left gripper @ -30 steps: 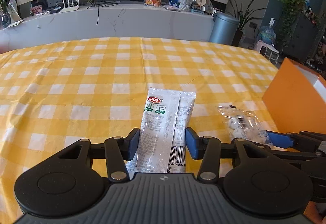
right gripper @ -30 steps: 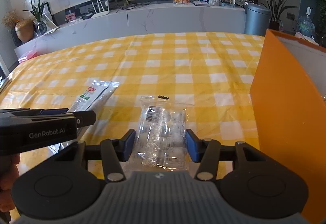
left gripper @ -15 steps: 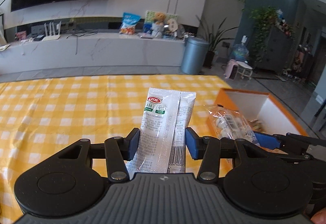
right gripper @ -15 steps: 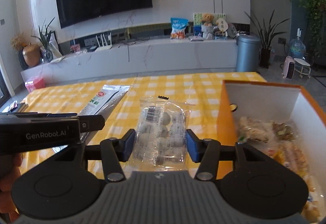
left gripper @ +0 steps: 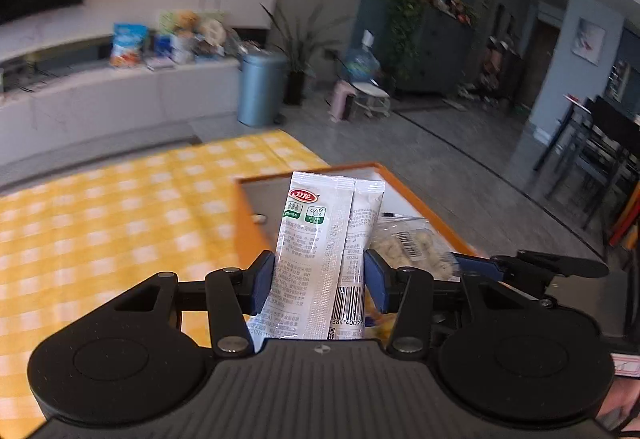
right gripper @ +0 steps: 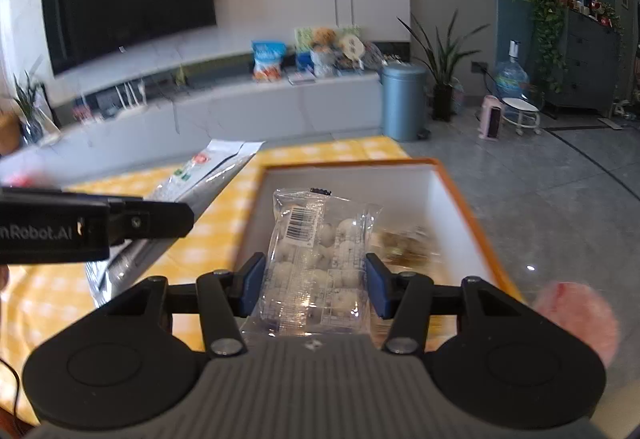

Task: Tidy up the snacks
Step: 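Carry both packets over the orange box and lower them inside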

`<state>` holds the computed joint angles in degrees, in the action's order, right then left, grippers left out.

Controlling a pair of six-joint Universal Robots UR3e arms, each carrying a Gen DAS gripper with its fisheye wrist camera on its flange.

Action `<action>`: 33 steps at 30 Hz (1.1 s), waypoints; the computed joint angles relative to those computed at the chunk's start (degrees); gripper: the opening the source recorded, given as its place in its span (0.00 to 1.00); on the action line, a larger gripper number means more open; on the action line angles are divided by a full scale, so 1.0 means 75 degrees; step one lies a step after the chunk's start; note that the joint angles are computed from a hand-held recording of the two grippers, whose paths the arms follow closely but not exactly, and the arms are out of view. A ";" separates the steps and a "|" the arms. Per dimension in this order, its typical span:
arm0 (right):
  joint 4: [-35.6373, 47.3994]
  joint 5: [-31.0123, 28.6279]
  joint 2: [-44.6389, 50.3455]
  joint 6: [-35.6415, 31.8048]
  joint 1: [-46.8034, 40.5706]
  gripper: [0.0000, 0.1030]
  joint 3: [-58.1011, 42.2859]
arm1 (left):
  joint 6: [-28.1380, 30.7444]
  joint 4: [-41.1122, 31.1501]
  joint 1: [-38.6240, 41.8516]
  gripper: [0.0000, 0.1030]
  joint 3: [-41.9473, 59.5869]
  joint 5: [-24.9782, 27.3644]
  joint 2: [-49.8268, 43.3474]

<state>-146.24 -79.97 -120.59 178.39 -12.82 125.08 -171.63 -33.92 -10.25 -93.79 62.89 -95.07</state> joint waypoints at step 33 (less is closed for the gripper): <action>0.1717 -0.0315 0.3523 -0.2901 -0.0761 0.54 -0.2483 | -0.0286 -0.5183 -0.1709 0.55 0.7800 0.1488 -0.5493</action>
<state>-133.37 -82.33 -94.17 156.63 -18.53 106.46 -173.78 -72.80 -23.07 -35.29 74.05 -136.27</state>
